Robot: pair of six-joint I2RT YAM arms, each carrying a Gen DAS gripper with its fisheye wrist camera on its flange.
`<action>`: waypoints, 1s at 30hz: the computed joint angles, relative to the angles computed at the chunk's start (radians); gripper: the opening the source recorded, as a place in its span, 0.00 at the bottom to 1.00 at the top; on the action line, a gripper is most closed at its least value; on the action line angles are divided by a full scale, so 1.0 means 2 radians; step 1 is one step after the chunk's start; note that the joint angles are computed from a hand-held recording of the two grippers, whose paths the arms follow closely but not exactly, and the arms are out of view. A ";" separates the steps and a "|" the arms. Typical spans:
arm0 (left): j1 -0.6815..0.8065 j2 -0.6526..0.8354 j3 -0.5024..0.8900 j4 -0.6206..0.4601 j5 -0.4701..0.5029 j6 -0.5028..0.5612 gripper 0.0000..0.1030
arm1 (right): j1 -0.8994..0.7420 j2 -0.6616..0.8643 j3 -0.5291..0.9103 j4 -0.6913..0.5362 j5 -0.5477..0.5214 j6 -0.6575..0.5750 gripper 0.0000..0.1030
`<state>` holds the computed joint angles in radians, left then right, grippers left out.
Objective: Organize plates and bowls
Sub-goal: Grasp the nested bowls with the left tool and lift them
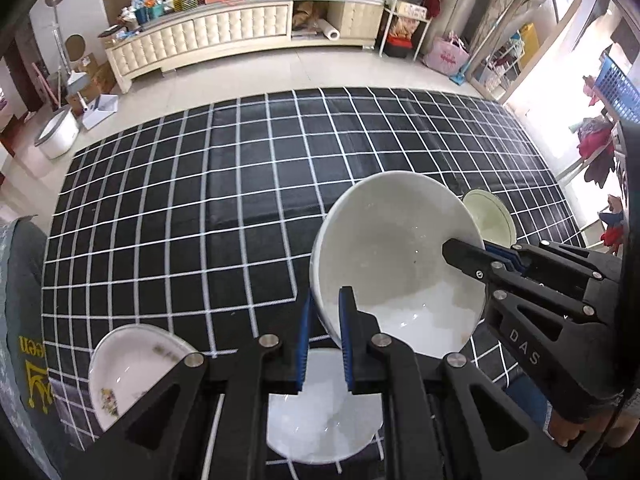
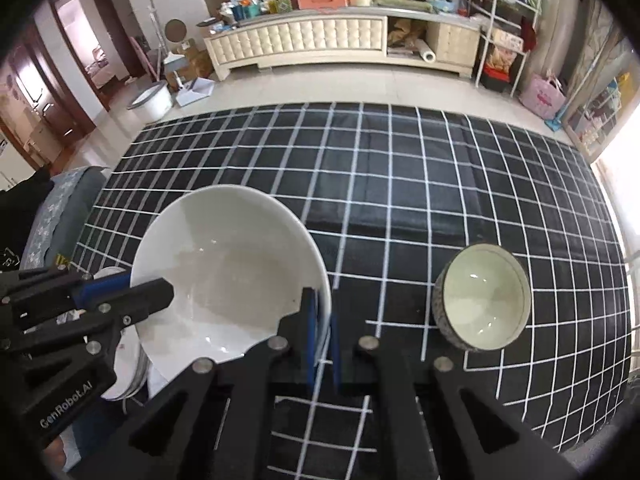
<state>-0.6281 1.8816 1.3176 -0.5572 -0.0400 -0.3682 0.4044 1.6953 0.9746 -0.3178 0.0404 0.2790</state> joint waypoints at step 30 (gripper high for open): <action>0.003 -0.149 -0.300 0.120 0.022 -0.061 0.11 | 0.135 0.026 -0.057 0.020 0.028 0.090 0.09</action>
<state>-0.6222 1.5830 0.7182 -0.3168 0.0042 -0.4900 0.6752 1.7471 0.8607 -0.2776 0.0957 0.4581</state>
